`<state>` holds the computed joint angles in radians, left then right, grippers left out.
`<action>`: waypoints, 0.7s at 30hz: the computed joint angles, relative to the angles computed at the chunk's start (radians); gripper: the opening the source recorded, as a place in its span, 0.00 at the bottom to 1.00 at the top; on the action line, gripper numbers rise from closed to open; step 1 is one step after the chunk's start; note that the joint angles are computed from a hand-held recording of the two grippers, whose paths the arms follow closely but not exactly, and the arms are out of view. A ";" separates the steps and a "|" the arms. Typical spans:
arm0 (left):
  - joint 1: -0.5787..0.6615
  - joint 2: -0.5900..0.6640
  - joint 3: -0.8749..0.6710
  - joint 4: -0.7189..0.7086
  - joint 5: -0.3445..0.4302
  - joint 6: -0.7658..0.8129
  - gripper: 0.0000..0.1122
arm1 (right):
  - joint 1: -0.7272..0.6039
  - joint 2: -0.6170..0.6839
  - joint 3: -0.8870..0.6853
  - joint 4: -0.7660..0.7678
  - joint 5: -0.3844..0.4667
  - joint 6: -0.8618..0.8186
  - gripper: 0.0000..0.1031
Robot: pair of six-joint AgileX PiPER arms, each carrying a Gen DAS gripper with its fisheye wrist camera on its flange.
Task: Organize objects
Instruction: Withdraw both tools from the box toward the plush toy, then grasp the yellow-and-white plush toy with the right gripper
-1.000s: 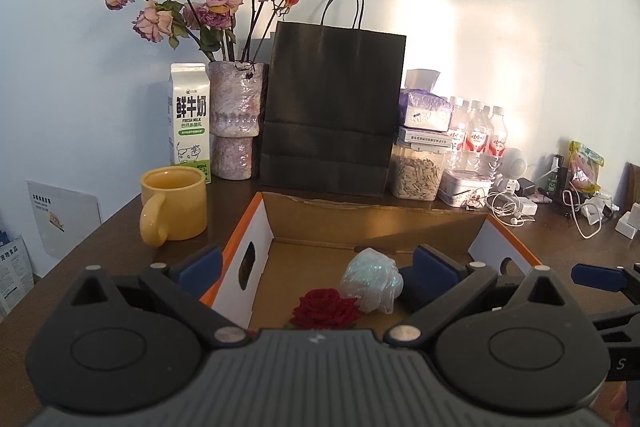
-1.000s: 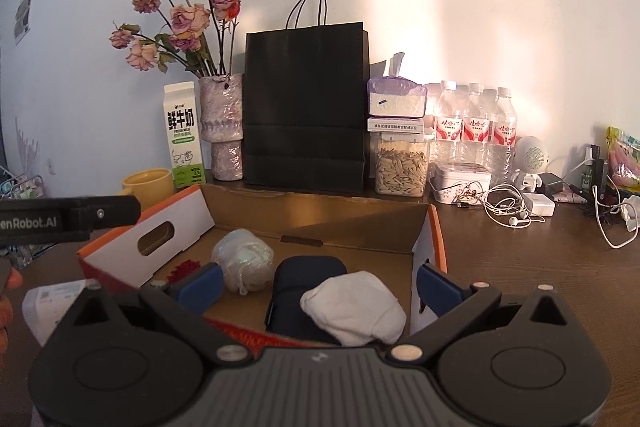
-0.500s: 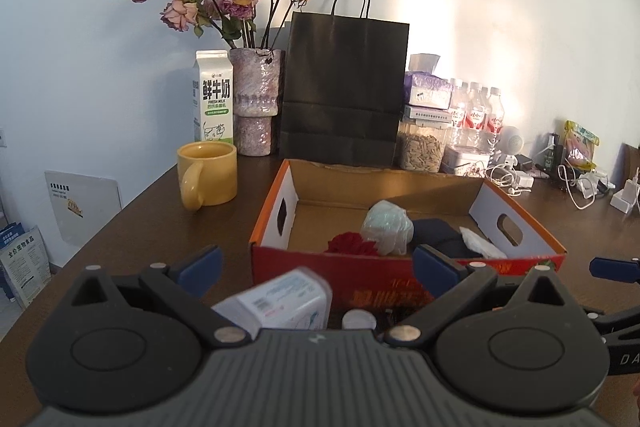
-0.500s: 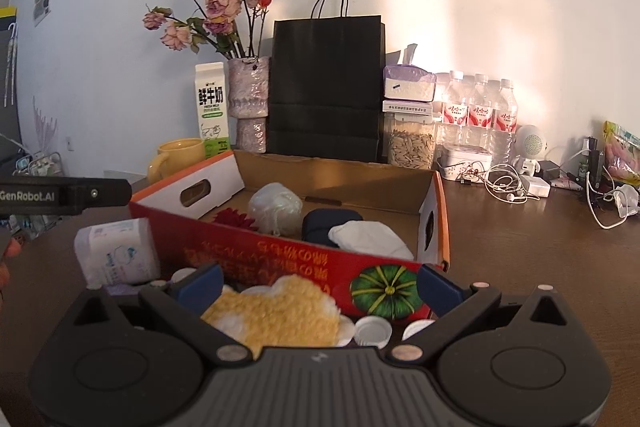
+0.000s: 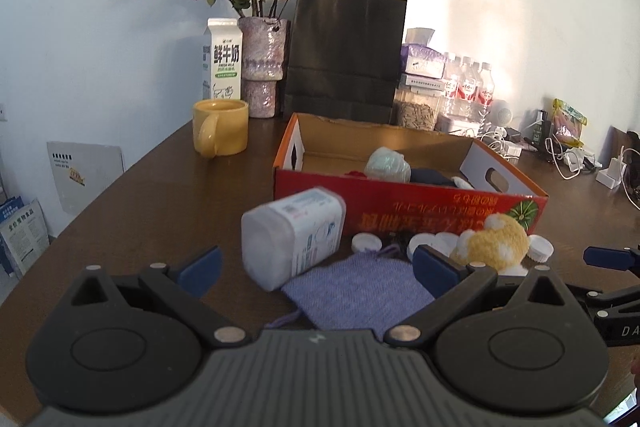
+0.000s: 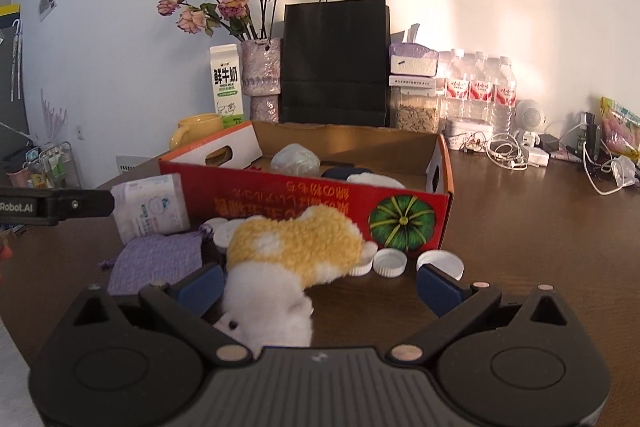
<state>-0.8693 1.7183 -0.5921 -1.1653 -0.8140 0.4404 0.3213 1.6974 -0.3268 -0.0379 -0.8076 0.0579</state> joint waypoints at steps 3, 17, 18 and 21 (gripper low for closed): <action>-0.016 -0.013 0.043 0.000 -0.013 -0.036 0.92 | 0.004 0.002 0.017 -0.006 -0.009 0.011 1.00; -0.008 -0.016 0.088 0.040 0.004 -0.098 0.92 | 0.036 0.027 0.008 0.015 0.004 0.017 1.00; -0.005 -0.014 0.089 0.045 0.006 -0.102 0.92 | 0.038 0.033 0.000 0.020 0.009 0.015 1.00; 0.008 -0.010 0.094 0.055 0.012 -0.116 0.92 | 0.037 0.046 -0.025 0.010 0.029 0.035 1.00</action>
<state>-0.8614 1.7086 -0.4979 -1.1098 -0.8015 0.3247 0.3582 1.7432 -0.3520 -0.0278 -0.7784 0.0931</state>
